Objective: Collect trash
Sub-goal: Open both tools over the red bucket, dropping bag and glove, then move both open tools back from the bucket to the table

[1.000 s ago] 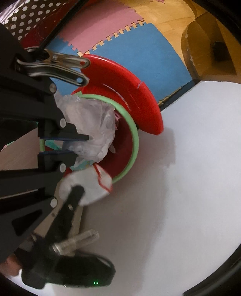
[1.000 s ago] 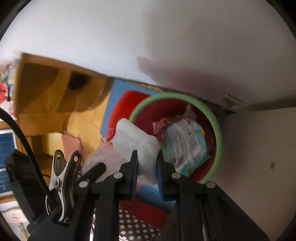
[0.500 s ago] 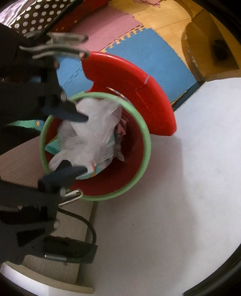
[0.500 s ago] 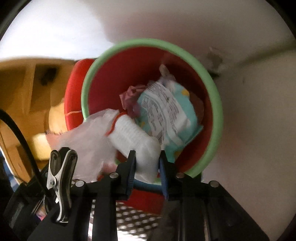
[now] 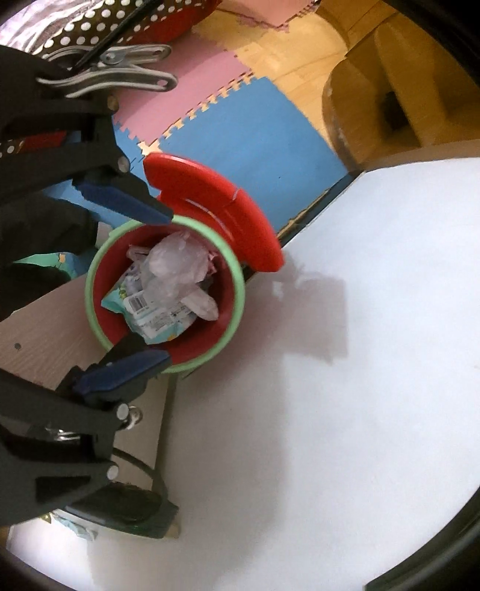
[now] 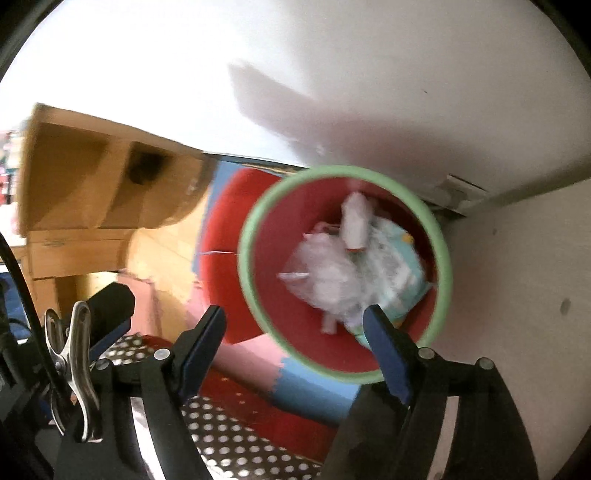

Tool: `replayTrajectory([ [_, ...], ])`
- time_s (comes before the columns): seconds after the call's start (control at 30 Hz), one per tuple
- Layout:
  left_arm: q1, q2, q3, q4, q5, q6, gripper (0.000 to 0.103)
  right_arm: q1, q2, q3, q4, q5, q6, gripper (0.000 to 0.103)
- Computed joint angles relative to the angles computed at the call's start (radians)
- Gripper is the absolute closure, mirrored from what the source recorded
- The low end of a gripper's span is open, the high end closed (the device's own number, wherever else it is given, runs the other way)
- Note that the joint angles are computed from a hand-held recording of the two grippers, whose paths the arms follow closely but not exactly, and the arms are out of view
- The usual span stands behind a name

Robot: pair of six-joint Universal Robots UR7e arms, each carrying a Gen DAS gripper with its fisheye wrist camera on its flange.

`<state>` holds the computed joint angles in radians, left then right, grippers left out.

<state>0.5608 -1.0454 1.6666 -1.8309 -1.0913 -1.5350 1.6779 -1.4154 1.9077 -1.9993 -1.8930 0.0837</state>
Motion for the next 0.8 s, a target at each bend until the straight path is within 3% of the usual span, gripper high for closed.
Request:
replayTrajectory([
  [0.37, -0.121, 0.069, -0.315, 0.388, 0.098, -0.163, 0.029, 0.119, -0.090, -0.075, 0.079, 0.050, -0.036, 0.025],
  [0.47, -0.148, 0.152, -0.488, 0.616, 0.104, -0.261, 0.029, 0.143, -0.120, -0.093, 0.108, 0.089, -0.068, 0.025],
  [0.8, -0.223, 0.367, -0.908, 0.944, 0.166, -0.371, 0.029, 0.206, -0.218, -0.143, 0.249, 0.146, -0.181, 0.025],
])
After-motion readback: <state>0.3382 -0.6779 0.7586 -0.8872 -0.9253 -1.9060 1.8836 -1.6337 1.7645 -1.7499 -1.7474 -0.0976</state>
